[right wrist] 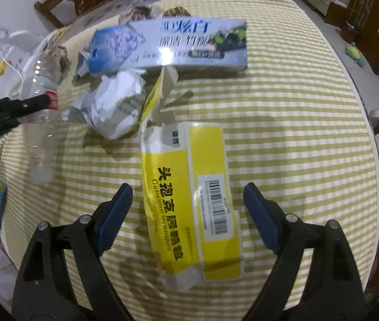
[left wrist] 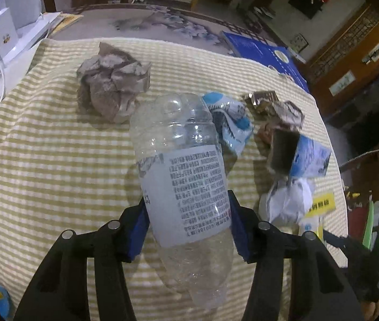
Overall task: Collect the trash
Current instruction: 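Grasp the plastic bottle with left tool while right tool grasps the yellow medicine box, then carry the bottle and yellow box to the red bin and open both tools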
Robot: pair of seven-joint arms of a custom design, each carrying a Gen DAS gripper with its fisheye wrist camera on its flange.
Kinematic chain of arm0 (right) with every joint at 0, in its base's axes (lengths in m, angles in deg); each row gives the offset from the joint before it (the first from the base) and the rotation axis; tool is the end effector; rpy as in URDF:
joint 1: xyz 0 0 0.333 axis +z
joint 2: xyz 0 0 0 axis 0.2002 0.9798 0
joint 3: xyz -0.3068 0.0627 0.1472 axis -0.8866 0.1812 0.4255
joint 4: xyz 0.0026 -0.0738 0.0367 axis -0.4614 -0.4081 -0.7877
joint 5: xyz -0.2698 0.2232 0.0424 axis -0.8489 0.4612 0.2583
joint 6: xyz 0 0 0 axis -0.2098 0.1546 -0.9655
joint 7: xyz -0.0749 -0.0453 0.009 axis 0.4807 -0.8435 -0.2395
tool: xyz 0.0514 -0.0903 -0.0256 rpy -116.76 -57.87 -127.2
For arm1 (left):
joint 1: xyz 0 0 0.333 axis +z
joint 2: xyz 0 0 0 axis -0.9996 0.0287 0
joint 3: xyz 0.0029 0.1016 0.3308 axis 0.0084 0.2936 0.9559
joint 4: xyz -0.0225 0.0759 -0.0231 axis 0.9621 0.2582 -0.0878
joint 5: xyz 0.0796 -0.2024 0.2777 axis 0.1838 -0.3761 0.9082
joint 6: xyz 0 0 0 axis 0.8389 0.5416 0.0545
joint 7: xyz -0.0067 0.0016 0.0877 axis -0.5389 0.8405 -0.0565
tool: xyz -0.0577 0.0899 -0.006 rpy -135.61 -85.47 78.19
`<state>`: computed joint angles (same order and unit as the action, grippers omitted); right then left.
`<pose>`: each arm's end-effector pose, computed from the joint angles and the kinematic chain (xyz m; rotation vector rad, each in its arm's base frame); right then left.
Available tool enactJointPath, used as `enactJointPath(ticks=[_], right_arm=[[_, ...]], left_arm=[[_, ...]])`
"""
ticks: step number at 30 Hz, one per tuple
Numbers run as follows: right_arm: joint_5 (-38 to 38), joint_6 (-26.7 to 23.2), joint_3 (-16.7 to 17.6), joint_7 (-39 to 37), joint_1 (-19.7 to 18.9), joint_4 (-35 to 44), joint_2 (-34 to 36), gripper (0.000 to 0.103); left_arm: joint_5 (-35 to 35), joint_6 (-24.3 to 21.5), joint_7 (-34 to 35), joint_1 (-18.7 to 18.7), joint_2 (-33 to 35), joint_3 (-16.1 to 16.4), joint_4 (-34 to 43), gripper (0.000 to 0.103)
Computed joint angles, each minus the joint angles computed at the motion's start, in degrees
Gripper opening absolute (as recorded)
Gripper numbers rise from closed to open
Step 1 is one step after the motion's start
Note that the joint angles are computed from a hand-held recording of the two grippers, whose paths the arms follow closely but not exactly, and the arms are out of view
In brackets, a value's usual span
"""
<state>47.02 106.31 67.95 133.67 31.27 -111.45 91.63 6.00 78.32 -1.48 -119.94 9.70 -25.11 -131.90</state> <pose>0.6159 0.3001 0.4355 -2.4171 1.3733 -0.0509 0.5469 -0.4253 0.4532 -2.5236 1.4334 -0.6837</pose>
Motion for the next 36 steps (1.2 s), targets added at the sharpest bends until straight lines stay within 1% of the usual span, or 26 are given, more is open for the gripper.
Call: enactJointPath(ticks=[1,2,3,5,7,11,16,18,20,24,27,36], right_arm=[[-1.3,0.6,-0.4,0.1,0.6,-0.3,-0.1,0.074],[-2.4,1.0,-0.8,0.1,1.0,-0.3,-0.1,0.064],[-2.8,1.2,-0.8,0.0,1.1,-0.3,-0.2,0.061],[-2.0,0.8,-0.5,-0.1,0.5,-0.1,-0.2,0.058],[-1.6,2.2,-0.4,-0.3,0.2,-1.3,-1.1,0.058],[1.1,5.4,0.6,-1.8,-1.0,-3.8,-3.7,0.058],[4.7,9.7,1.3,-3.4,-2.1,-7.6,-7.7,0.058],[6.0,10.7,1.4,-4.1,-2.4,-8.7,-9.1,0.058],[6.4,11.9,1.1,-3.9,-2.2,-9.3,-10.0,0.058],[7.8,14.9,1.0,-3.4,-2.1,-13.7,-13.7,0.058],[7.4,16.5,0.5,-2.7,-1.8,-15.2,-14.9,0.058],[9.2,21.1,-0.3,-2.5,-2.2,-21.9,-20.4,0.058]], left_arm=[[-0.3,0.5,-0.3,0.1,-0.4,-0.2,-0.9,0.051],[-0.4,0.8,-0.5,0.1,-0.7,-0.2,-1.3,0.051],[-0.4,0.9,-1.0,0.0,-1.0,-0.2,-1.8,0.051],[-0.4,0.9,-1.1,-0.1,-0.9,-0.3,-1.7,0.051],[0.1,0.3,-0.8,-0.4,-0.5,-0.3,-0.5,0.051],[2.4,-2.2,-0.9,-2.1,0.5,0.3,2.8,0.051],[3.5,-2.2,-0.8,-3.1,0.8,0.1,4.6,0.051],[4.3,-2.6,-0.9,-3.9,1.0,0.2,5.5,0.051],[4.8,-3.1,-0.5,-4.3,1.3,0.1,6.5,0.051],[5.5,-3.6,-0.1,-5.4,1.7,0.0,8.1,0.051],[6.1,-4.0,0.6,-6.2,2.1,-0.1,9.6,0.051],[6.5,-5.3,3.9,-8.9,4.8,-0.2,15.6,0.051]])
